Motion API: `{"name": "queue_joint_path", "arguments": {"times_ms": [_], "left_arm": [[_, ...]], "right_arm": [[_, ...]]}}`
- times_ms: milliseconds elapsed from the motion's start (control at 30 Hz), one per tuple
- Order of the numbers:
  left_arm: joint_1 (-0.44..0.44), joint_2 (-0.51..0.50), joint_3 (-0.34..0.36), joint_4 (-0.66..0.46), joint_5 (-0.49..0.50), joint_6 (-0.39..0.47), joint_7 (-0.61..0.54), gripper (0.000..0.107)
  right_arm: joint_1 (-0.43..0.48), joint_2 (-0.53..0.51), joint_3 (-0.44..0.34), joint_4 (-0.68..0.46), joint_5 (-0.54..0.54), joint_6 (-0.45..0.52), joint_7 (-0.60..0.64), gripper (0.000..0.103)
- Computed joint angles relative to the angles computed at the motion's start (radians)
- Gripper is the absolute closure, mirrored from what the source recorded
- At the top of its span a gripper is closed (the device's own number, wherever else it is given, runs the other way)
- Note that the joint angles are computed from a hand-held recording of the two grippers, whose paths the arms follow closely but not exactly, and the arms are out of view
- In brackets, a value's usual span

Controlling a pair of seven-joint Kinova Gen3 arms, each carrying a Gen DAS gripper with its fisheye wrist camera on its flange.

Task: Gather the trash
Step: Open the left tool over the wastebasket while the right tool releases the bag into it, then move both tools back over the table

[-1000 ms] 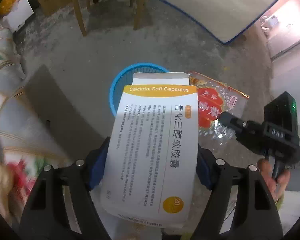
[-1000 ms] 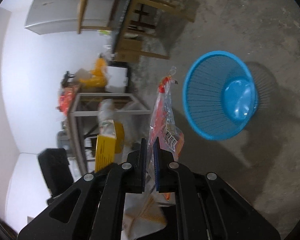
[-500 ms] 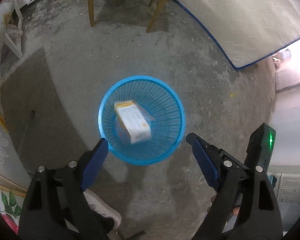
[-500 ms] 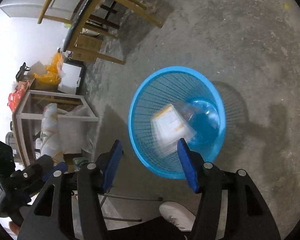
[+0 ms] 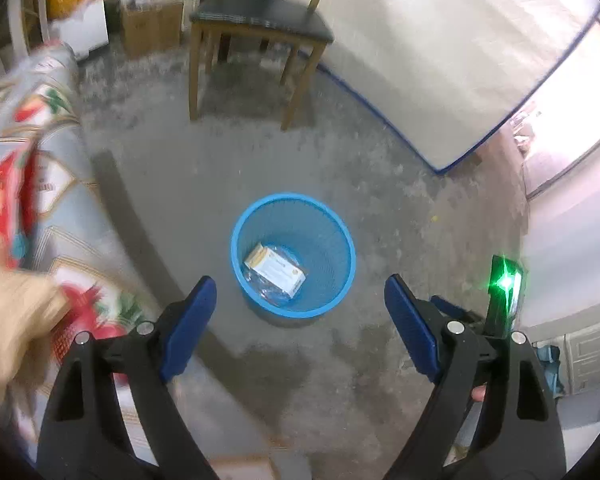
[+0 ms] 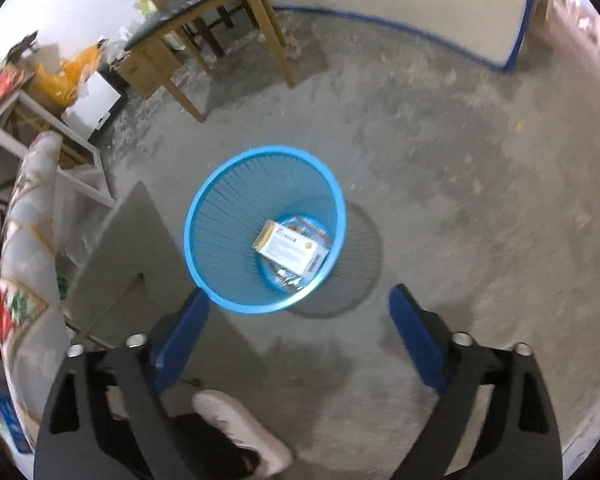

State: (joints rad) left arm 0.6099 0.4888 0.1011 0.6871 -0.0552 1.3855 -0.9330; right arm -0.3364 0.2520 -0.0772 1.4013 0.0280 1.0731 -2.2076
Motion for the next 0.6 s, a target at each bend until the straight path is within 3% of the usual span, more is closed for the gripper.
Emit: {"name": "queue_joint_path", "arguments": {"times_ms": [133, 233, 300, 400, 467, 533, 600], "left_arm": [[0.074, -0.146, -0.011, 0.185, -0.095, -0.054, 0.045, 0.026], [0.086, -0.257, 0.046, 0.324, -0.187, -0.088, 0.132, 0.026], [0.096, -0.334, 0.075, 0.417, -0.245, -0.091, 0.213, 0.024], [0.13, -0.452, 0.085, 0.556, -0.337, -0.073, 0.335, 0.022], [0.089, -0.521, 0.155, 0.649, -0.406, -0.069, 0.417, 0.021], [0.012, -0.612, 0.234, 0.739, -0.44, -0.047, 0.498, 0.019], [-0.01, -0.682, 0.251, 0.793, -0.46, -0.011, 0.564, 0.016]], "right_arm": [[-0.178, -0.071, 0.073, -0.035, 0.163, 0.071, -0.042, 0.008], [-0.315, -0.118, 0.097, -0.055, 0.285, 0.073, -0.05, 0.006], [-0.389, -0.141, 0.069, -0.069, 0.351, 0.051, -0.039, 0.007], [-0.365, -0.14, -0.051, -0.114, 0.332, 0.004, 0.013, 0.006], [-0.339, -0.101, -0.131, -0.169, 0.296, 0.003, 0.066, 0.007], [-0.354, -0.039, -0.174, -0.245, 0.255, 0.031, 0.142, 0.006], [-0.405, 0.024, -0.174, -0.328, 0.244, 0.086, 0.187, 0.007]]}}
